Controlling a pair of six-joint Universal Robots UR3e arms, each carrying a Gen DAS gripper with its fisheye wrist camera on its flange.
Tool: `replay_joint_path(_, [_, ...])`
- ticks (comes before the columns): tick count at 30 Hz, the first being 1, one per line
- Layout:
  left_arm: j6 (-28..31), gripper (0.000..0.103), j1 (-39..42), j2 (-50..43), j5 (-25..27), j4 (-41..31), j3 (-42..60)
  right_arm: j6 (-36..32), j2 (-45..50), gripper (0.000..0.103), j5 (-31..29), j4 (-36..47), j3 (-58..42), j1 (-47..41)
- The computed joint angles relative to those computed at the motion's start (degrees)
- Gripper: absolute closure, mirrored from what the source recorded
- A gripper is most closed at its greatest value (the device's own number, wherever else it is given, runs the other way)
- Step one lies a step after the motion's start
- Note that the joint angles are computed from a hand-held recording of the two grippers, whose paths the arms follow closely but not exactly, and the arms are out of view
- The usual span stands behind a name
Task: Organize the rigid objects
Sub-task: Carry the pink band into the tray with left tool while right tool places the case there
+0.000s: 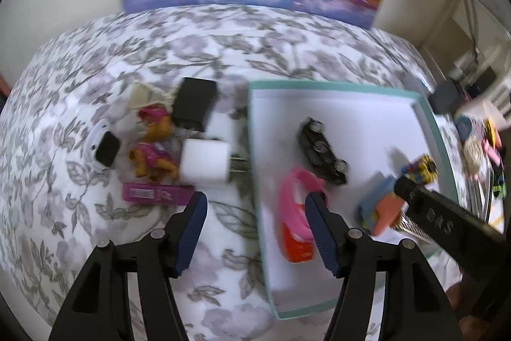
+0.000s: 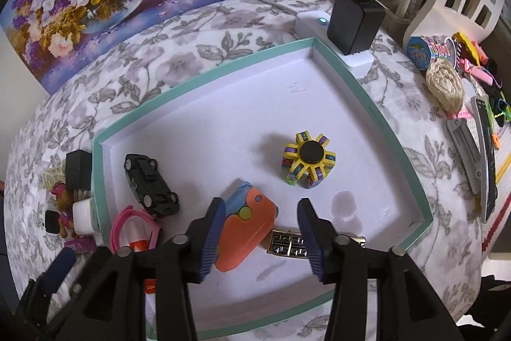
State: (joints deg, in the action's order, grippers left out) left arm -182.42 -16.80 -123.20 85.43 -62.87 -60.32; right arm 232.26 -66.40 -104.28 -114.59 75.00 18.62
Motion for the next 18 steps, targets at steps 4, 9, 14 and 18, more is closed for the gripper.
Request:
replay_joint_path(4, [-2.60,0.038,2.35,-0.07,3.00,0.17,-0.32,-0.86,2.38,0.044,-0.84,1.58,-3.81,1.44])
replay_joint_path(9, [-5.89,0.034,6.19,-0.03,4.83,-0.48,-0.70,-2.11,6.25,0.041,-1.38,3.43,-9.97,3.65])
replay_joint_path(14, [-7.63,0.024,9.74,0.51,5.09,0.13,-1.66,-3.47,10.29,0.040,-1.95,4.86,-16.67,6.03])
replay_joint_path(18, [-8.64,0.024,11.94,0.83,5.28,0.18,-1.92,-5.24,13.67,0.036,-0.93,4.61,-22.00,7.63])
